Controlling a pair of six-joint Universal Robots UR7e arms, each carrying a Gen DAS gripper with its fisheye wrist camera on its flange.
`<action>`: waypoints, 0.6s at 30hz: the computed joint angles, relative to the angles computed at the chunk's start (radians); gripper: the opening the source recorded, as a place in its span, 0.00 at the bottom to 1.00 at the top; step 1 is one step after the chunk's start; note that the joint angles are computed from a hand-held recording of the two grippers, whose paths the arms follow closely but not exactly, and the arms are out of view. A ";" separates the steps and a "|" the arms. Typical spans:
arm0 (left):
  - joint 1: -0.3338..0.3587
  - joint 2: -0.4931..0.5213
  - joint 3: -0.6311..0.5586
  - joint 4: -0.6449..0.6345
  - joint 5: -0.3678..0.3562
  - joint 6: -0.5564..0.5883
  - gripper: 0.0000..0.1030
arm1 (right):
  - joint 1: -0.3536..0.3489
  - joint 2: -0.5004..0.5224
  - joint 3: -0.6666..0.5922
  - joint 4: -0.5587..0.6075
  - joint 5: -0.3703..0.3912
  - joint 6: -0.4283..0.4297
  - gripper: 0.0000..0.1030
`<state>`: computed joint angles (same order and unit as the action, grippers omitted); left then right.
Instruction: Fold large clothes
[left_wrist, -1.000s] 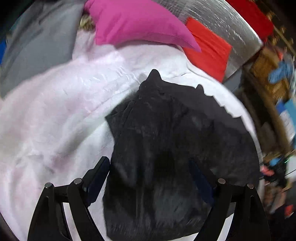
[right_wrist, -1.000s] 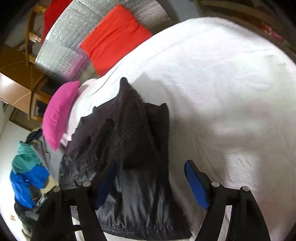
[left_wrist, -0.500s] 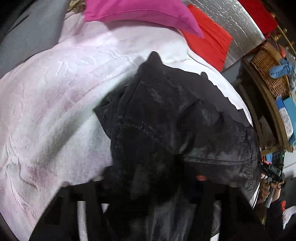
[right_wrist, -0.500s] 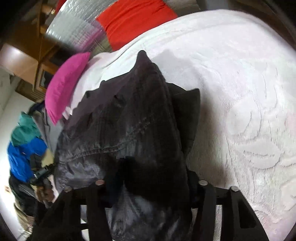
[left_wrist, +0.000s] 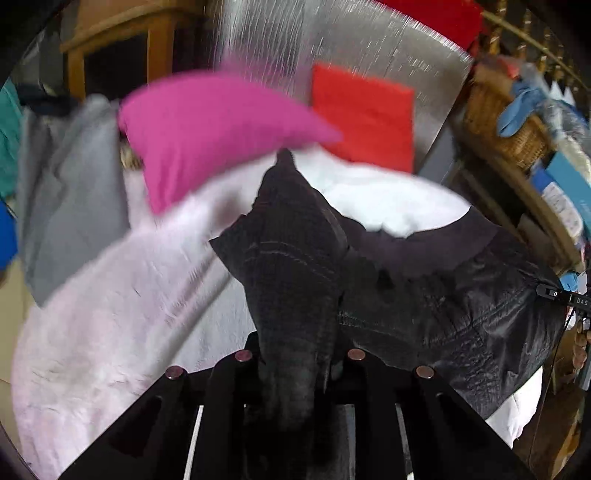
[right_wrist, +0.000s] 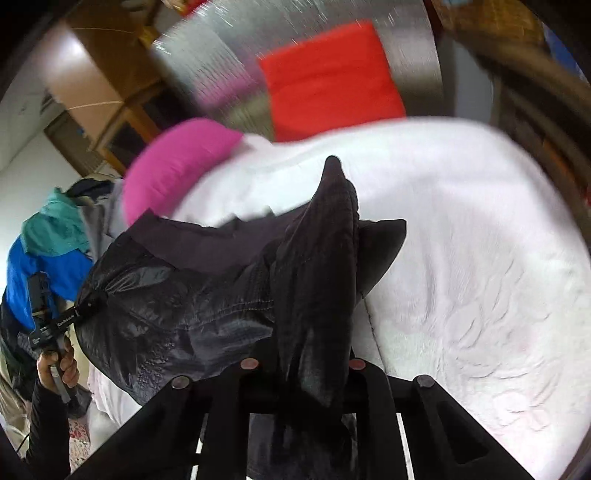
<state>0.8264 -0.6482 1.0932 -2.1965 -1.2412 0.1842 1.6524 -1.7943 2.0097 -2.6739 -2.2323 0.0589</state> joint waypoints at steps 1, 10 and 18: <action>-0.007 -0.043 0.065 -0.054 0.001 0.011 0.18 | 0.038 -0.022 0.025 -0.012 -0.031 -0.007 0.15; 0.088 -0.159 0.384 -0.017 -0.003 -0.136 0.33 | -0.207 -0.267 0.387 -0.024 0.159 0.106 0.28; 0.070 -0.191 0.372 -0.141 0.092 -0.058 0.66 | -0.248 -0.379 0.430 -0.111 0.186 0.075 0.57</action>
<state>0.8960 -0.8392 1.4655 -2.3370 -1.1494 0.1261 1.4046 -2.1738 2.4395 -2.7849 -2.0466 0.1340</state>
